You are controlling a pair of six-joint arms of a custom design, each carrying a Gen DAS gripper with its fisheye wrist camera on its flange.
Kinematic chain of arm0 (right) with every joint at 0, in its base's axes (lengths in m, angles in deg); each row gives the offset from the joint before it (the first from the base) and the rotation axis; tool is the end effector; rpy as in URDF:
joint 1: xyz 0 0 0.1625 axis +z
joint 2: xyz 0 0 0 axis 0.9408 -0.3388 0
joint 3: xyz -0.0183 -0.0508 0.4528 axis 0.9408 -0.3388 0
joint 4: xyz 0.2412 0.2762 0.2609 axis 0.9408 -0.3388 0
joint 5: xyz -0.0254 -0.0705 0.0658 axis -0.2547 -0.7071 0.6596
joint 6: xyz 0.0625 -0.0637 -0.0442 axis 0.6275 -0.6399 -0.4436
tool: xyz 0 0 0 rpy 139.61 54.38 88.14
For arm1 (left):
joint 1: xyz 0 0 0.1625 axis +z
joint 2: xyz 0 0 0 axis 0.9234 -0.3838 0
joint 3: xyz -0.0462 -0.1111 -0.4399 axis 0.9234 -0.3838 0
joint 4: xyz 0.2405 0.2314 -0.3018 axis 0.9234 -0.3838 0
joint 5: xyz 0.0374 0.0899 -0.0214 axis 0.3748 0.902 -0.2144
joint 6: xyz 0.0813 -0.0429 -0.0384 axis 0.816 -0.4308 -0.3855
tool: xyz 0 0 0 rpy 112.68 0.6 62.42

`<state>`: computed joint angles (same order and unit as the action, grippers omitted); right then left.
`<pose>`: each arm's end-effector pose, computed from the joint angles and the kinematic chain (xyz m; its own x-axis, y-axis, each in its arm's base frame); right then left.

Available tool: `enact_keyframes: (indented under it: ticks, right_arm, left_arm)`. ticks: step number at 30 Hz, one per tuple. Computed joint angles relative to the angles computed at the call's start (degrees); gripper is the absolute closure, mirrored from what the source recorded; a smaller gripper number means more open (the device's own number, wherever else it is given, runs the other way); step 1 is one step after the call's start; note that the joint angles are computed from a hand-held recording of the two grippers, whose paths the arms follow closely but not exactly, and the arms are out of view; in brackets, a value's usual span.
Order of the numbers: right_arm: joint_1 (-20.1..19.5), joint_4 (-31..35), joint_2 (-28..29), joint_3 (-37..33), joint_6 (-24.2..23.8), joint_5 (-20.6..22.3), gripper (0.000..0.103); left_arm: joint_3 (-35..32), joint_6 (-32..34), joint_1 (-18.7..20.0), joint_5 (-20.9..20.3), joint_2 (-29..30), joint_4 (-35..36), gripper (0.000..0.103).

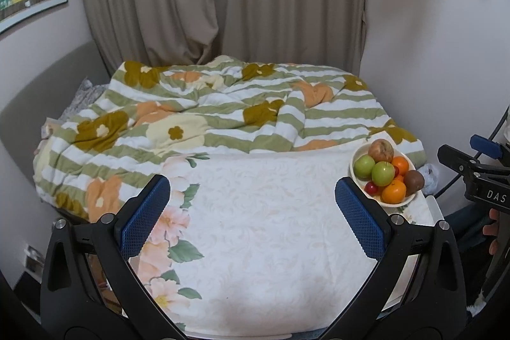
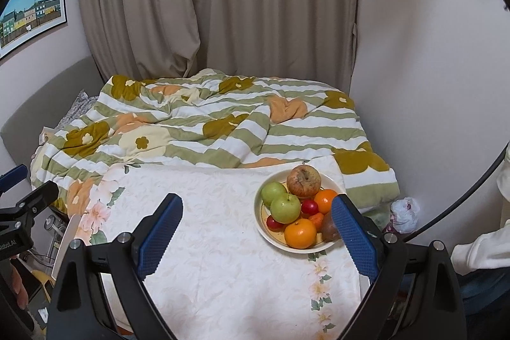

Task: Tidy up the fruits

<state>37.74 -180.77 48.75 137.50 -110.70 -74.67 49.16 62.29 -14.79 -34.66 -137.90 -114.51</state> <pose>0.3464 -0.7524 0.1068 -0.5918 -0.5497 0.5895 -0.7879 0.5491 -0.2790 -0.1764 -0.6116 0.2991 -0.6138 -0.4889 -0.6198 0.3469 0.5383 -0.7681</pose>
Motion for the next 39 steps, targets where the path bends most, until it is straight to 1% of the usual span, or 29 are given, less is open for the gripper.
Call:
enact_keyframes:
  ticks: [16,24,30,39]
  right_arm:
    - [-0.59,0.42,0.83,-1.57,-0.37,-0.34,0.01]
    - [-0.57,0.51,0.79,-1.55,-0.43,-0.25,0.01]
    - [-0.62,0.63,0.82,-1.68,-0.52,-0.25,0.01]
    - [-0.59,0.71,0.83,-1.73,-0.54,-0.21,0.01]
  left_arm:
    - [-1.11,1.55,0.31,-0.64,0.83,-0.84,0.0]
    - [-2.19,5.39,0.67,-0.85,2.21,-4.95,0.0]
    - [-2.4,5.2,0.71,-0.71,2.29,-4.47,0.0]
    - [-1.93,7.4,0.77,-1.19,2.11,-7.11,0.0]
